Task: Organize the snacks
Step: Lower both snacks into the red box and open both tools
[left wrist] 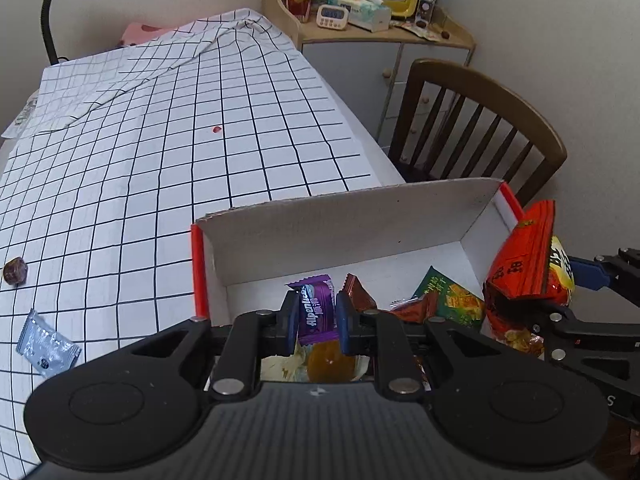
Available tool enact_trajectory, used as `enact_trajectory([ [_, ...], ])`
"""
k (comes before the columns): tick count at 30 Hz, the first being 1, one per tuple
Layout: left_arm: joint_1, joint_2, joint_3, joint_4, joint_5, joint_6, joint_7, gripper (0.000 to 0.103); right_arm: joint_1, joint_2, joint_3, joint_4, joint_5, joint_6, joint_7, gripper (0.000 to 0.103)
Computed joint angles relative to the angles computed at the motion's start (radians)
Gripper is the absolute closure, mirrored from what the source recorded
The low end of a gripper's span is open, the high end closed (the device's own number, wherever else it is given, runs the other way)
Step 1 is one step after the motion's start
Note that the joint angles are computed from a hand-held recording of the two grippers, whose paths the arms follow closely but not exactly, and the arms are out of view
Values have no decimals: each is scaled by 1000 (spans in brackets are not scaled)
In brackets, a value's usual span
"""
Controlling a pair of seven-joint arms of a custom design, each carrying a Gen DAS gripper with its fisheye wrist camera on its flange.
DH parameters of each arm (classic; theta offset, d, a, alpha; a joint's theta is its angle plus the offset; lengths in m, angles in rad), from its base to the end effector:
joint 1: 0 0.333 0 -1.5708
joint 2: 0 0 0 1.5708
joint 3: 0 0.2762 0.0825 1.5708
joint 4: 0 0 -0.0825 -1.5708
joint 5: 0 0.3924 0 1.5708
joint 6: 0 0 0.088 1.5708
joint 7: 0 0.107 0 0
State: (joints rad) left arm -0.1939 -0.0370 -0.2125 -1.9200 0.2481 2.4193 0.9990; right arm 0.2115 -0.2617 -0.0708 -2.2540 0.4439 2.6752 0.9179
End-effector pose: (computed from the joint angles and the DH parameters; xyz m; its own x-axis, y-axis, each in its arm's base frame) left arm 0.5524 -0.2380 0.5227 0.0039 -0.9982 0.0607 -0.8409 -0.0361 -0.5400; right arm 0.5316 0.0602 0.5051 0.4426 -0.8967 0.0065 -0.6551 -0.3283 -0.6805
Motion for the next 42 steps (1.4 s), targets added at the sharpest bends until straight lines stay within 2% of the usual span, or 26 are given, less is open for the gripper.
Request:
enact_trajectory([
  [10, -21, 112, 6, 78, 16, -59, 30, 84, -18, 80, 45, 47, -128, -43, 32, 53],
  [19, -28, 142, 14, 97, -5, -90, 29, 84, -22, 104, 48, 64, -133, -66, 43, 53],
  [24, -27, 136, 15, 95, -15, -93, 29, 84, -25, 101, 51, 58, -140, -48, 58, 48],
  [27, -21, 119, 16, 80, -39, -89, 37, 84, -21, 88, 47, 44, -125, -33, 54, 39],
  [38, -5, -29, 7, -60, -99, 0, 56, 83, 4, 5, 28, -10, -67, -40, 9, 32],
  [42, 2, -96, 6, -113, -118, 30, 64, 79, 21, -44, 18, -37, -38, -45, -6, 30],
])
